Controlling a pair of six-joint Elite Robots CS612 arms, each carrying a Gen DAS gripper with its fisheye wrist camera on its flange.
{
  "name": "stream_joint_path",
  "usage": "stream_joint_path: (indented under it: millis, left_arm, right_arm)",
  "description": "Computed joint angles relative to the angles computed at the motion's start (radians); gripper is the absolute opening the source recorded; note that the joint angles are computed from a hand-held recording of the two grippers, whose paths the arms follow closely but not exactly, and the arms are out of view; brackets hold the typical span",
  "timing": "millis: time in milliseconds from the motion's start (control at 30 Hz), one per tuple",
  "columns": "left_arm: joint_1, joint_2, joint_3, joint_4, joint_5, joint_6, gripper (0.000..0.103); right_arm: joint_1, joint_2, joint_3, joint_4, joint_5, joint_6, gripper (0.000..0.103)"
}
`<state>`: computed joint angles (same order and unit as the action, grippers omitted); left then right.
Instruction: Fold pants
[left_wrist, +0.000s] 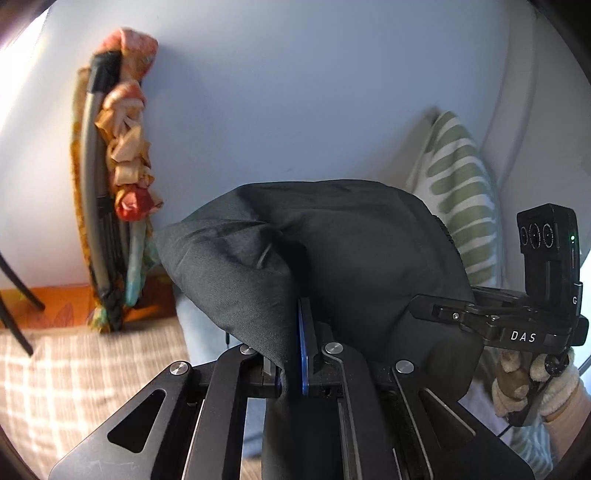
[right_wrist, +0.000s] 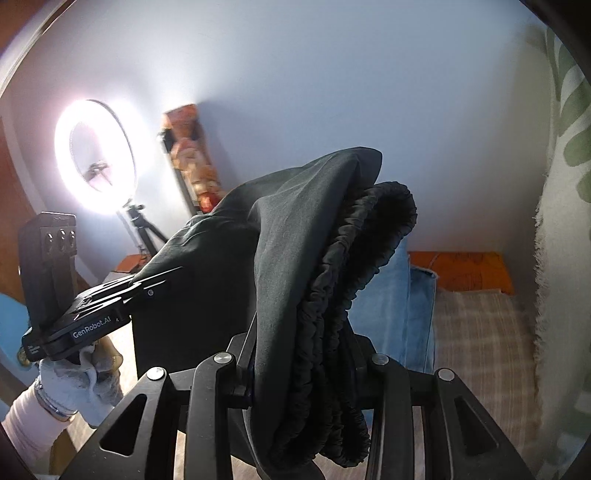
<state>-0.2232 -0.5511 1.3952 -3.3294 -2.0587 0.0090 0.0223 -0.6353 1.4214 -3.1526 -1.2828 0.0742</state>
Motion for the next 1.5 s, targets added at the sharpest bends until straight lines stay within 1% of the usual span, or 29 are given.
stream_joint_path:
  millis: [100, 200, 300, 367, 433, 467, 500, 533, 567, 600, 633, 667, 700, 733, 767, 800, 933, 967, 1067, 1200, 1233, 1333, 1400, 1500]
  left_arm:
    - [-0.005, 0.030, -0.047, 0.035, 0.025, -0.012, 0.005]
    - [-0.015, 0.056, -0.085, 0.082, 0.069, 0.010, 0.005]
    - [-0.024, 0.077, -0.110, 0.111, 0.105, 0.023, 0.005]
    - [-0.026, 0.089, -0.130, 0.133, 0.125, 0.018, 0.005]
    - [-0.025, 0.098, -0.146, 0.152, 0.149, 0.010, 0.006]
    - [-0.023, 0.100, -0.150, 0.160, 0.151, 0.001, 0.007]
    - [-0.022, 0.099, -0.152, 0.174, 0.158, -0.004, 0.012]
    - [-0.021, 0.097, -0.151, 0.182, 0.169, -0.013, 0.013]
    - [-0.019, 0.096, -0.149, 0.183, 0.169, -0.016, 0.014]
    - [-0.017, 0.092, -0.144, 0.187, 0.168, -0.010, 0.015]
    - [-0.016, 0.086, -0.135, 0.184, 0.171, 0.005, 0.017]
    - [-0.016, 0.081, -0.128, 0.183, 0.179, 0.017, 0.023]
    - [-0.017, 0.077, -0.120, 0.178, 0.187, 0.028, 0.033]
    - [-0.017, 0.070, -0.108, 0.169, 0.188, 0.036, 0.037]
    - [-0.015, 0.063, -0.096, 0.162, 0.188, 0.038, 0.044]
    - [-0.013, 0.055, -0.084, 0.155, 0.188, 0.035, 0.048]
    - [-0.005, 0.022, -0.038, 0.127, 0.187, 0.015, 0.056]
    - [-0.004, 0.013, -0.026, 0.121, 0.190, 0.012, 0.059]
    - [0.004, -0.013, 0.010, 0.106, 0.180, 0.015, 0.061]
    - [0.009, -0.051, 0.070, 0.068, 0.183, 0.030, 0.061]
    - [0.002, -0.061, 0.086, 0.058, 0.188, 0.030, 0.061]
    - [0.005, -0.098, 0.145, 0.018, 0.188, 0.041, 0.061]
    - [0.009, -0.124, 0.190, -0.021, 0.189, 0.049, 0.066]
    - [0.008, -0.161, 0.253, -0.069, 0.197, 0.064, 0.066]
  right_arm:
    - [-0.006, 0.041, -0.060, 0.043, 0.002, 0.003, 0.035]
    - [-0.010, 0.074, -0.104, 0.083, -0.005, -0.001, 0.035]
    - [-0.011, 0.108, -0.158, 0.143, -0.022, -0.003, 0.036]
    - [-0.009, 0.126, -0.192, 0.192, -0.045, -0.022, 0.036]
    - [-0.007, 0.139, -0.215, 0.229, -0.072, -0.033, 0.039]
    - [-0.006, 0.143, -0.224, 0.245, -0.092, -0.031, 0.043]
    - [-0.005, 0.143, -0.227, 0.250, -0.110, -0.024, 0.048]
    - [-0.003, 0.144, -0.228, 0.251, -0.142, -0.017, 0.050]
    - [-0.002, 0.142, -0.226, 0.249, -0.170, -0.011, 0.059]
    - [0.000, 0.139, -0.221, 0.238, -0.202, -0.007, 0.067]
    - [0.003, 0.133, -0.211, 0.222, -0.239, -0.003, 0.068]
    - [0.004, 0.127, -0.201, 0.206, -0.256, -0.001, 0.069]
    - [0.003, 0.119, -0.188, 0.195, -0.258, 0.001, 0.069]
    - [0.002, 0.110, -0.175, 0.187, -0.260, 0.009, 0.069]
    - [0.001, 0.104, -0.172, 0.185, -0.264, 0.020, 0.073]
    - [-0.001, 0.095, -0.155, 0.169, -0.263, 0.026, 0.076]
    - [-0.004, 0.053, -0.078, 0.095, -0.266, 0.051, 0.082]
    - [-0.004, 0.044, -0.062, 0.083, -0.273, 0.053, 0.083]
    - [0.008, 0.022, -0.032, 0.066, -0.312, 0.051, 0.084]
    - [0.017, -0.022, 0.037, 0.003, -0.323, 0.051, 0.088]
    - [0.019, -0.033, 0.056, -0.013, -0.324, 0.049, 0.089]
    - [0.026, -0.068, 0.109, -0.047, -0.316, 0.047, 0.090]
    - [0.033, -0.092, 0.147, -0.072, -0.318, 0.044, 0.090]
    - [0.049, -0.126, 0.210, -0.134, -0.332, 0.038, 0.092]
